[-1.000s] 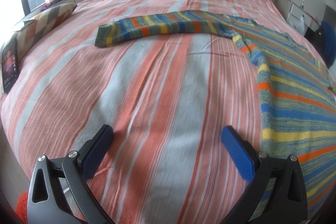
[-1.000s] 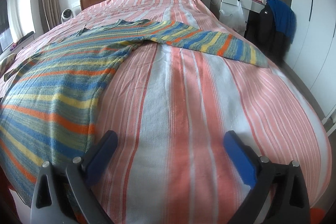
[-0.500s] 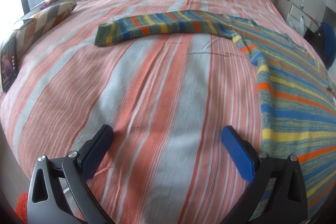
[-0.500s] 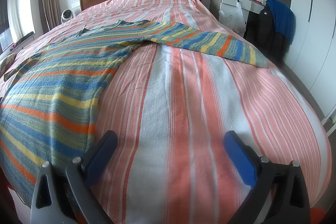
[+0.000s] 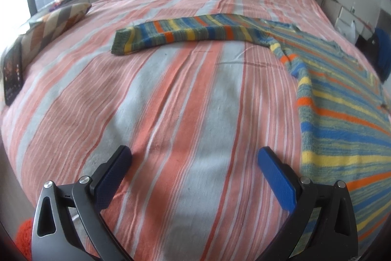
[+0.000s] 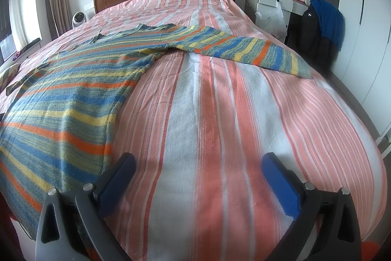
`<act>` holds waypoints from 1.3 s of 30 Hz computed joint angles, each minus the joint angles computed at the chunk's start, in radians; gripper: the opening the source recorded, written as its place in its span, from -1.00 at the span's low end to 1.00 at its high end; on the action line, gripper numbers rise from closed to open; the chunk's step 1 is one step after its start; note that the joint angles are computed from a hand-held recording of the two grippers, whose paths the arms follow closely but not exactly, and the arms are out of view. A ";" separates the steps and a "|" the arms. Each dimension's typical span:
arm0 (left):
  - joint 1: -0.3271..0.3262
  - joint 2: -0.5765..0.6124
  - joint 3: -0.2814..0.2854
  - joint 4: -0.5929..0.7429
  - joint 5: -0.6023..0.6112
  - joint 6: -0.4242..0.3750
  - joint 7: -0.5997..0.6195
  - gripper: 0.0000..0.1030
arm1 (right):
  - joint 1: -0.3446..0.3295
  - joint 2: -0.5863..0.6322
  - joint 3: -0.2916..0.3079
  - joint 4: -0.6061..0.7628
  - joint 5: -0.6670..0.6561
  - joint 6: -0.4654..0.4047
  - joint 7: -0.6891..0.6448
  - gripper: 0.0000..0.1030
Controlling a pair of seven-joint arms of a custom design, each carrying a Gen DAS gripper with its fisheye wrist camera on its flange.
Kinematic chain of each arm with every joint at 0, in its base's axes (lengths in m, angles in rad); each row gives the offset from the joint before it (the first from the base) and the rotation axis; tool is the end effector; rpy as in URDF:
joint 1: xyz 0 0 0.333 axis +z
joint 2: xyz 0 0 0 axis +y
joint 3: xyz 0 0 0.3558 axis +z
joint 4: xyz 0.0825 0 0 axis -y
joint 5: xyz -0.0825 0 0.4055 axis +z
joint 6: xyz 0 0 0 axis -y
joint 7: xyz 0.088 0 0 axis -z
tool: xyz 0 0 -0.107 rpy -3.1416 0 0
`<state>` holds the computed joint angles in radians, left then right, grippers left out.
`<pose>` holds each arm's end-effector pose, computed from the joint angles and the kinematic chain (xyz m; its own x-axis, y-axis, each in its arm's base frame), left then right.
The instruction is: Fold small clothes
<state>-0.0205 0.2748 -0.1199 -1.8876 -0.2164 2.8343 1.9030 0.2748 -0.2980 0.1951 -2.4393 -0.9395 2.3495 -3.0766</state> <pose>0.6888 -0.0787 0.4663 -0.2709 -0.9626 0.0034 -0.7448 0.2074 -0.6343 0.4248 0.2066 0.4642 -0.5261 -0.8500 0.0259 -0.6059 0.3533 -0.7128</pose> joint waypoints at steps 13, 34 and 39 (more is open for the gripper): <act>0.025 0.001 -0.025 0.004 -0.080 -0.016 0.105 0.99 | 0.004 0.005 0.000 0.005 0.003 -0.010 -0.002 0.99; 0.024 0.004 -0.021 0.014 -0.089 -0.021 0.124 0.99 | -0.204 -0.362 -0.225 -0.274 0.152 0.579 0.111 0.94; 0.022 0.009 -0.019 0.016 -0.085 -0.010 0.120 0.99 | -0.253 -0.311 -0.429 -0.351 0.267 0.835 0.085 0.53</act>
<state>0.0016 0.2834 -0.1393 -1.8718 -0.3019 2.8246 2.0230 0.0220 -0.6093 -0.2337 -2.7907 -0.6723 3.1842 -2.9919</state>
